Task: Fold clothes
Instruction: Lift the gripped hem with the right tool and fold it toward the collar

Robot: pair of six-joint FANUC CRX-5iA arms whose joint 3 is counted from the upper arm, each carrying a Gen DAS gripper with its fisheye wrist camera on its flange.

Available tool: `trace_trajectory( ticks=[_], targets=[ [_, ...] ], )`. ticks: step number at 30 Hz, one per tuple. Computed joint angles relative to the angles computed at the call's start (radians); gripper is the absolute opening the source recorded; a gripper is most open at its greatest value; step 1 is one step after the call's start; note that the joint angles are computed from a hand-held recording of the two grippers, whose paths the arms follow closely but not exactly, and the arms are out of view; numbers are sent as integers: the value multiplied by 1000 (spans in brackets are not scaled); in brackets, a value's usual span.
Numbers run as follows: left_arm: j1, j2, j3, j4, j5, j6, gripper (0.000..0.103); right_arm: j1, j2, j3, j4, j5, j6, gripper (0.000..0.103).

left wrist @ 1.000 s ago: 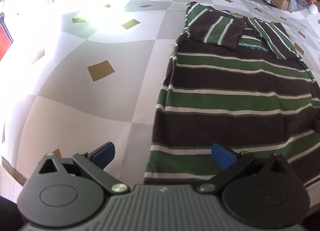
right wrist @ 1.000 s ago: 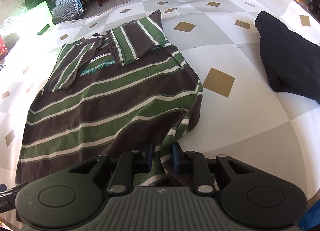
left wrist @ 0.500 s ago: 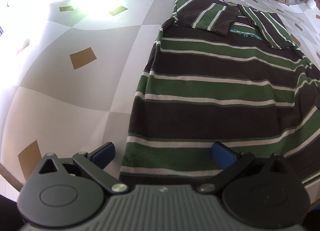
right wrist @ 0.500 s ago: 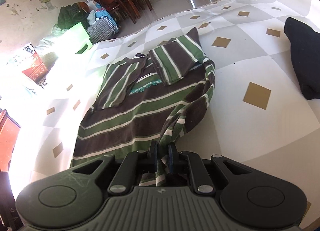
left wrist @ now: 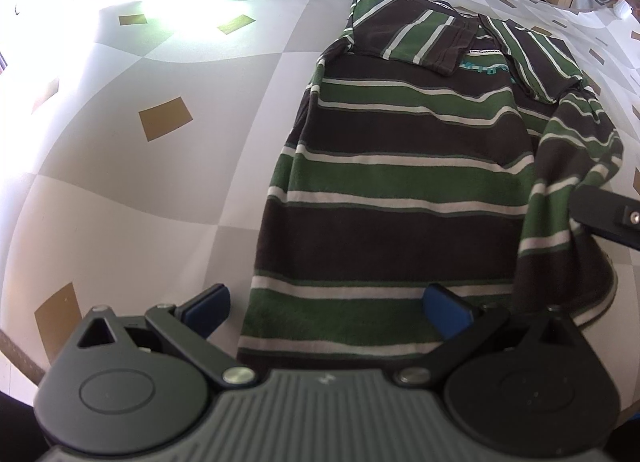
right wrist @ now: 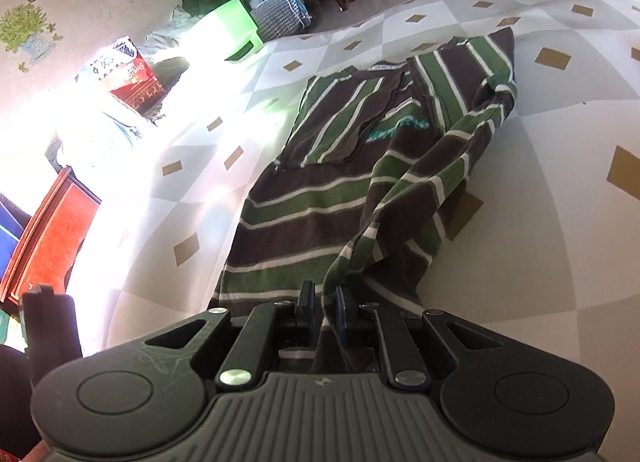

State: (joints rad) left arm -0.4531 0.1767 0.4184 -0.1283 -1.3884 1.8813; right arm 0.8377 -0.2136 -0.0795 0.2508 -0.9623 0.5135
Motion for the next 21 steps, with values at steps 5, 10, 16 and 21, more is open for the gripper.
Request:
trace_trajectory(
  ticks=[5,10,16,21],
  targets=[
    [0,-1,1,-1,-3,4,103,15,72,53,-25,-102,62,15],
    [1,5,12,-5,-12,11,103,5,68,74,-43,-107,68,30],
    [10,20,43,12,-15,23,103,-13,59,113,-64,-146,102,36],
    [20,67,112,54,-51,-2,103,-41,88,187,-104,-232,155,39]
  ],
)
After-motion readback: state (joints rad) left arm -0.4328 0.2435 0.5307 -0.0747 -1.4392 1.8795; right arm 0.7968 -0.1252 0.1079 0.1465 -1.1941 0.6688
